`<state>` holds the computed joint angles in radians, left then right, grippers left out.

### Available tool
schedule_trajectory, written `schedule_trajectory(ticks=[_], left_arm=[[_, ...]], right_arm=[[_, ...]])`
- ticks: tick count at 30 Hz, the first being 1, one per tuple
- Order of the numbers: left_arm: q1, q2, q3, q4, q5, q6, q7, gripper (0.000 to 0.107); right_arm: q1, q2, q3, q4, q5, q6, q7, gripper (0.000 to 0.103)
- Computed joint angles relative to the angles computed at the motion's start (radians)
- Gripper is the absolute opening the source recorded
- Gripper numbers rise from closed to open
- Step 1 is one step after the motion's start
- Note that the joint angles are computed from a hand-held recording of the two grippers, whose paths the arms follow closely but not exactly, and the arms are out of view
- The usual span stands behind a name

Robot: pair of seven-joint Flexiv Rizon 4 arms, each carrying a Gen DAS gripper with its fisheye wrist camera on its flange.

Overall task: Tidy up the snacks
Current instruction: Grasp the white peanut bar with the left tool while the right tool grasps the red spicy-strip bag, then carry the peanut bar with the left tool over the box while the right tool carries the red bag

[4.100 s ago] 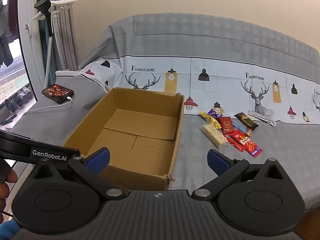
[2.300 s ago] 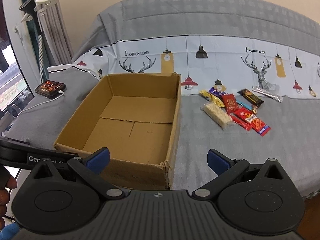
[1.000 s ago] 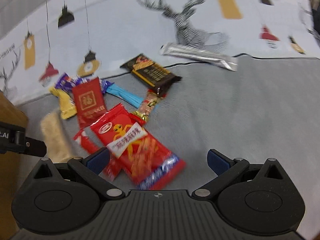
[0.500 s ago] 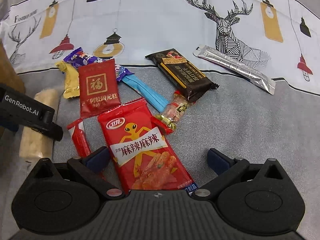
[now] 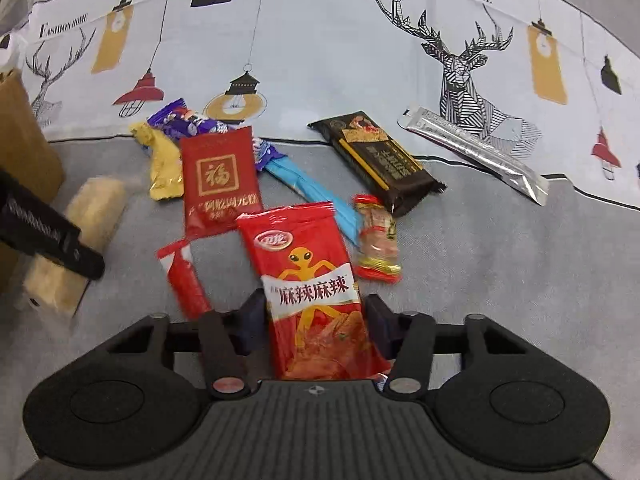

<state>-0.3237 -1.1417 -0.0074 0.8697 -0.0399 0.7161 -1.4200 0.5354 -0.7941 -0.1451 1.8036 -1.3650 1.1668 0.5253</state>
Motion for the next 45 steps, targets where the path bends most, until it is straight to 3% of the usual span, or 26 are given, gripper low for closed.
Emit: schedule_trajectory(ticks=[2, 4, 5, 13, 20, 24, 32, 40, 45], left_arm=[[0.013, 0.041, -0.017, 0.072, 0.001, 0.054, 0.031, 0.040], [0.033, 0.094, -0.040, 0.156, -0.015, 0.097, 0.060, 0.040], [0.045, 0.123, -0.053, 0.200, -0.027, 0.116, 0.077, 0.040], [0.151, 0.360, -0.158, 0.534, -0.162, 0.288, 0.256, 0.040], [0.277, 0.604, -0.228, 0.848, -0.313, 0.473, 0.501, 0.040], [0.357, 0.726, -0.240, 0.998, -0.428, 0.523, 0.642, 0.040], [0.441, 0.884, -0.174, 1.194, -0.697, 0.566, 0.908, 0.040], [0.435, 0.938, -0.100, 1.243, -0.945, 0.542, 1.100, 0.040], [0.409, 0.941, -0.059, 1.237, -1.014, 0.511, 1.147, 0.040]], right_arm=[[0.012, 0.022, 0.003, 0.027, 0.003, -0.023, 0.040, 0.045], [0.020, 0.060, 0.006, 0.070, -0.013, -0.045, 0.127, 0.032], [0.020, 0.085, 0.008, 0.096, -0.036, -0.052, 0.189, 0.031], [0.019, 0.192, 0.107, 0.179, -0.075, -0.211, 0.402, 0.026], [0.129, 0.281, 0.192, 0.127, -0.140, -0.455, 0.485, 0.026], [0.196, 0.265, 0.217, 0.035, -0.189, -0.499, 0.490, 0.026], [0.317, 0.171, 0.204, -0.172, -0.179, -0.463, 0.394, 0.026], [0.421, 0.096, 0.153, -0.323, -0.063, -0.465, 0.214, 0.026], [0.466, 0.075, 0.130, -0.372, 0.005, -0.492, 0.130, 0.026]])
